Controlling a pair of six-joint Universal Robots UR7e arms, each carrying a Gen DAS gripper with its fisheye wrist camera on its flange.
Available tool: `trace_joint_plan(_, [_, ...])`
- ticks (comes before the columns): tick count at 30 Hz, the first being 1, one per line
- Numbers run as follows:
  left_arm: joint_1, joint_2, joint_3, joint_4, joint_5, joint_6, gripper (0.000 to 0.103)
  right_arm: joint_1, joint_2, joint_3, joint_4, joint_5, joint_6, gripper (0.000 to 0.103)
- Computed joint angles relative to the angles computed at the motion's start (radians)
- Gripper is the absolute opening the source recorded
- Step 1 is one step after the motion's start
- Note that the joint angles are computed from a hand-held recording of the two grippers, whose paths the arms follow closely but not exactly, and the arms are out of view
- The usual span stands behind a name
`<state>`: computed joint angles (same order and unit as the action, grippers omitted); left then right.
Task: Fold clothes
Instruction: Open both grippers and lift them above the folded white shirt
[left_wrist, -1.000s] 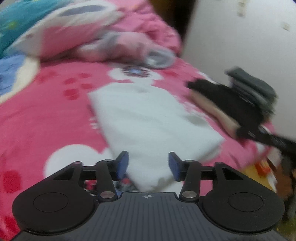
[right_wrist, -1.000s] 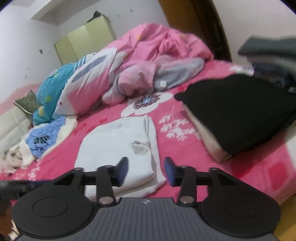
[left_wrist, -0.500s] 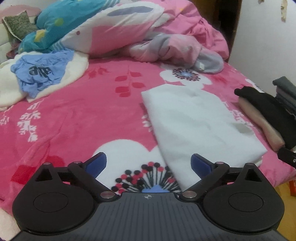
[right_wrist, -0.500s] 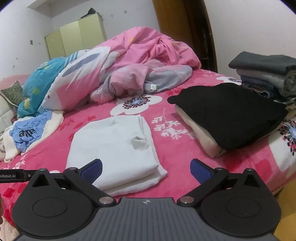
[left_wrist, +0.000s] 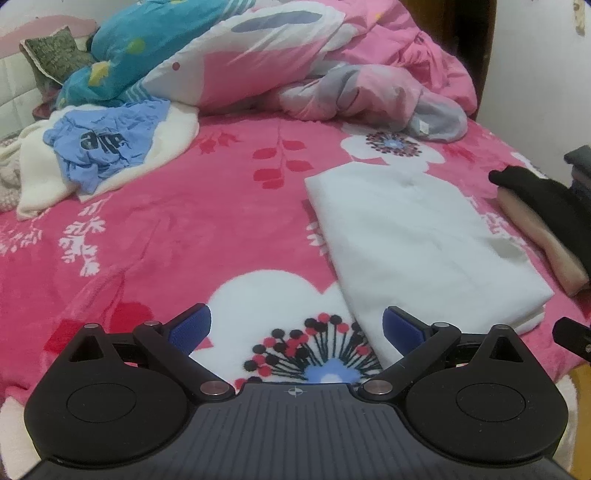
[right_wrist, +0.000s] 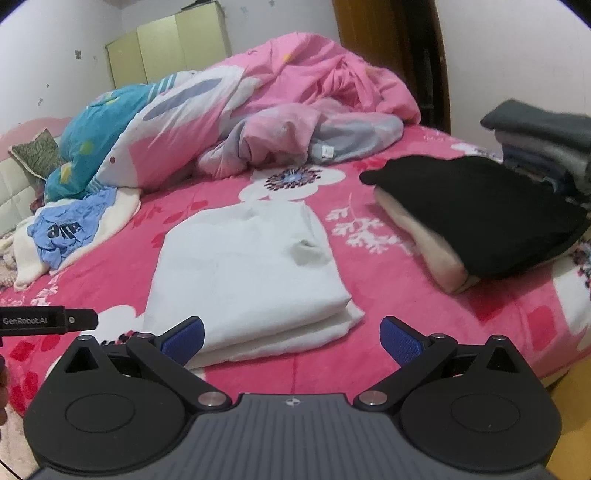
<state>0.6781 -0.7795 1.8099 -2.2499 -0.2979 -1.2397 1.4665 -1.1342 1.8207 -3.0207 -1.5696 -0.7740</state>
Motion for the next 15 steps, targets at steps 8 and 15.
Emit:
trace_joint_plan(8, [0.001, 0.0, -0.036, 0.191, 0.012, -0.127, 0.101, -0.005, -0.008, -0.003, 0.077, 0.011, -0.02, 0.103])
trace_joint_plan(15, [0.006, 0.0, -0.069, 0.349, 0.006, -0.24, 0.101, -0.005, -0.004, 0.01, 0.054, 0.01, -0.065, 0.103])
